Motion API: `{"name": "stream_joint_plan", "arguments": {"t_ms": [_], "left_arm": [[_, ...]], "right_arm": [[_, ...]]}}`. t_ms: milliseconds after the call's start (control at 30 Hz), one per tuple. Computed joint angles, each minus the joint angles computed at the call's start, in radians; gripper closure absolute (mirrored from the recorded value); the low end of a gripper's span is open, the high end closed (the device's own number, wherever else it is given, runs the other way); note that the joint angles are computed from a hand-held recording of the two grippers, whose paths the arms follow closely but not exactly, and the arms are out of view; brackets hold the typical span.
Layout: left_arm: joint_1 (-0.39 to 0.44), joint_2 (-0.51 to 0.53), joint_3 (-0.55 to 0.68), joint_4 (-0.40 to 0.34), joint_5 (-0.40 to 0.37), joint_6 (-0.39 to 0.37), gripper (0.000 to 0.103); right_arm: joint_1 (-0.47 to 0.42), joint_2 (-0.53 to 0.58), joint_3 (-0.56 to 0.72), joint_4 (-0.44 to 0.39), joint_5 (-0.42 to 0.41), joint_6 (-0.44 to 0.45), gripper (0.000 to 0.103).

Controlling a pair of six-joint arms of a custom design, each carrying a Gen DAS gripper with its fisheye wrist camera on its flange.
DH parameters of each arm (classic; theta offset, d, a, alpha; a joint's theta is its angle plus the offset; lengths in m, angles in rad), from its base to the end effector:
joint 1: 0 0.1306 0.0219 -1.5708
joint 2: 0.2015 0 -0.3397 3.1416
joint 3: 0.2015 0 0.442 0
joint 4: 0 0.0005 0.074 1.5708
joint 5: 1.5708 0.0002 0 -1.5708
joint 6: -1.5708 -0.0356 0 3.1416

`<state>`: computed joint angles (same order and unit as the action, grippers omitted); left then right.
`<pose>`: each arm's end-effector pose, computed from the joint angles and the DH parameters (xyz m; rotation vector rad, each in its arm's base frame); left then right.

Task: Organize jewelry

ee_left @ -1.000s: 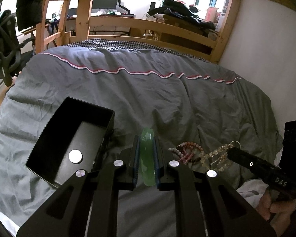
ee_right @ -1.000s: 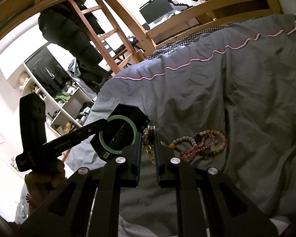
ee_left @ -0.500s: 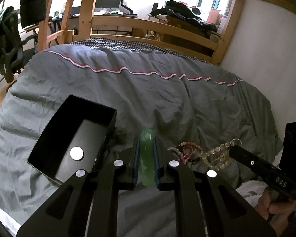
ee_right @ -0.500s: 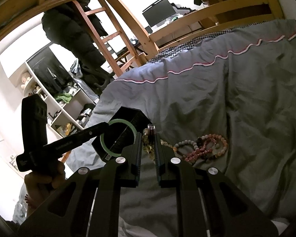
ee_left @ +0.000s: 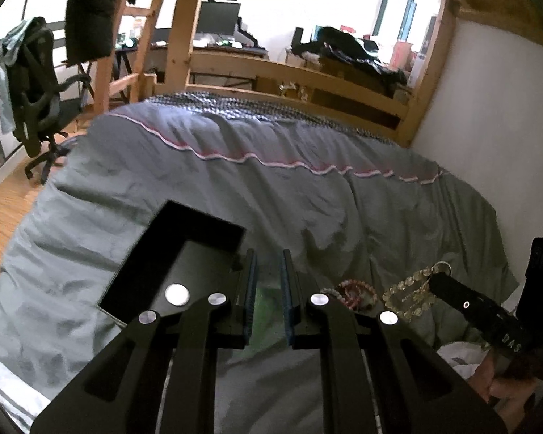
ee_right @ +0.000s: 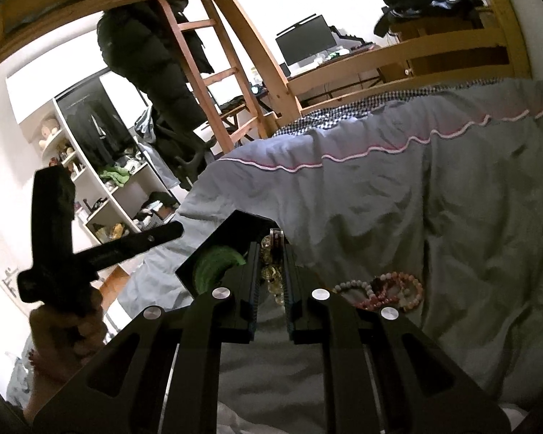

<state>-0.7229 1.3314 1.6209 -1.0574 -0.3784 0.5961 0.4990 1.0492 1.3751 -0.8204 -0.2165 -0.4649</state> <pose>0.3905 -0.3276 0.5217 -0.0404 2.2843 -0.2477 0.3736 0.2118 0.5428 -0.1762 2.1483 0.8022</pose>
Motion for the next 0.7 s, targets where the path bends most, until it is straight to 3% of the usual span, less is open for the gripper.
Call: {"name": "stream_joint_plan", "arguments": {"t_ms": [233, 300, 367, 433, 700], "left_arm": [[0.024, -0.037, -0.028, -0.004, 0.008, 0.019, 0.091], [0.026, -0.038, -0.03, -0.006, 0.008, 0.018, 0.079], [0.024, -0.039, -0.039, 0.003, 0.004, 0.011, 0.046], [0.021, -0.034, -0.054, 0.013, 0.017, 0.001, 0.033], [-0.004, 0.044, -0.06, 0.021, 0.081, -0.015, 0.032]], "right_arm": [[0.055, 0.076, 0.101, 0.008, 0.029, 0.019, 0.09], [0.068, 0.093, 0.121, 0.016, 0.035, 0.024, 0.09], [0.07, 0.099, 0.126, 0.021, 0.036, 0.022, 0.09], [0.071, 0.092, 0.118, 0.017, 0.047, 0.023, 0.09], [0.029, 0.049, 0.06, 0.012, 0.052, -0.006, 0.09]]}}
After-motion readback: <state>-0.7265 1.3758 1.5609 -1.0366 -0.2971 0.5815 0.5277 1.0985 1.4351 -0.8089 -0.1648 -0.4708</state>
